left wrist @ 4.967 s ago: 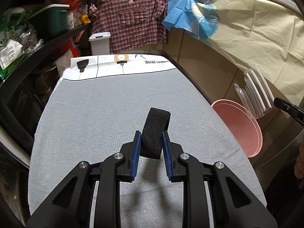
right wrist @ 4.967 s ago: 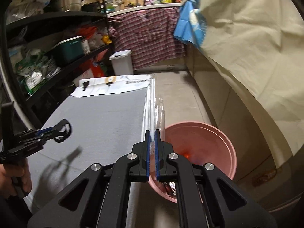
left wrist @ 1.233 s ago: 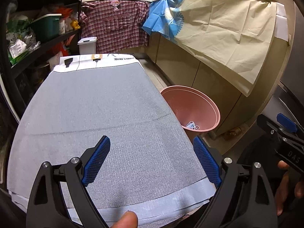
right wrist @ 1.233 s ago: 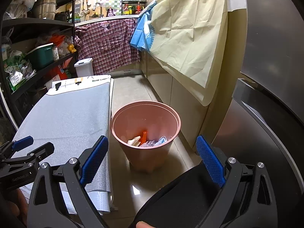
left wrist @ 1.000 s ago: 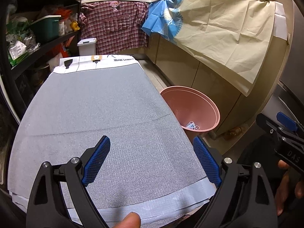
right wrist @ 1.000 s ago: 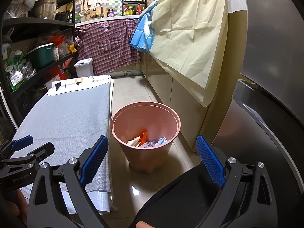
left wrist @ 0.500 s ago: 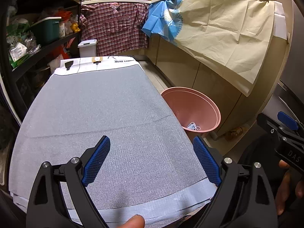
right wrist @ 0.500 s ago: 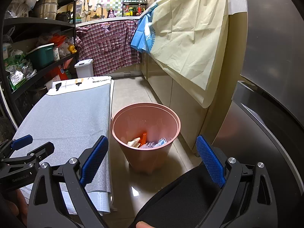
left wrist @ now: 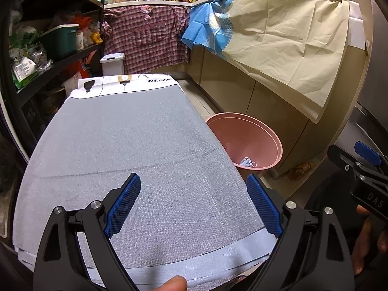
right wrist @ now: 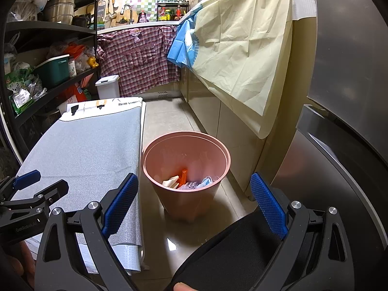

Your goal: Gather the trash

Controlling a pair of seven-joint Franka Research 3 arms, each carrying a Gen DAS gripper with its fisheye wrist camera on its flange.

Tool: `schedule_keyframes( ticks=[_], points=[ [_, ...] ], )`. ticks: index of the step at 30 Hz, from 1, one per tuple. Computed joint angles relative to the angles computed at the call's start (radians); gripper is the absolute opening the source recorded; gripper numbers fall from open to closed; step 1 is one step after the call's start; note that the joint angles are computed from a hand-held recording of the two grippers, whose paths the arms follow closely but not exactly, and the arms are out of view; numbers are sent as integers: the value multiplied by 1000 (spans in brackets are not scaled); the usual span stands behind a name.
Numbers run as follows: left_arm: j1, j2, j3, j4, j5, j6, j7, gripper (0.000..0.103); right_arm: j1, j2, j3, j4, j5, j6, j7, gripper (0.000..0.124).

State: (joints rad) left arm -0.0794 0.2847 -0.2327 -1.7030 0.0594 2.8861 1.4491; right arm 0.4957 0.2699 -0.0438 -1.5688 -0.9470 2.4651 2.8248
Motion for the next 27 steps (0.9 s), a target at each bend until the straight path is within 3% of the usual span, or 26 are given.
schedule_keyframes(
  ticks=[14,17,23,27],
  points=[
    [11,3,-13,-4,-24,11,22,86,3,1,0,2,-3,-3,0,92],
    [37,1,-45,-15,-69,35,67,86,1,1,0,2,-2,0,-7,92],
    [-3,8,1,4,-13,6,17,86,1,1,-1,1,-3,1,-9,92],
    [7,7,-8,5,-22,1,19,86,-1,1,-1,0,-2,3,-17,92]
  ],
)
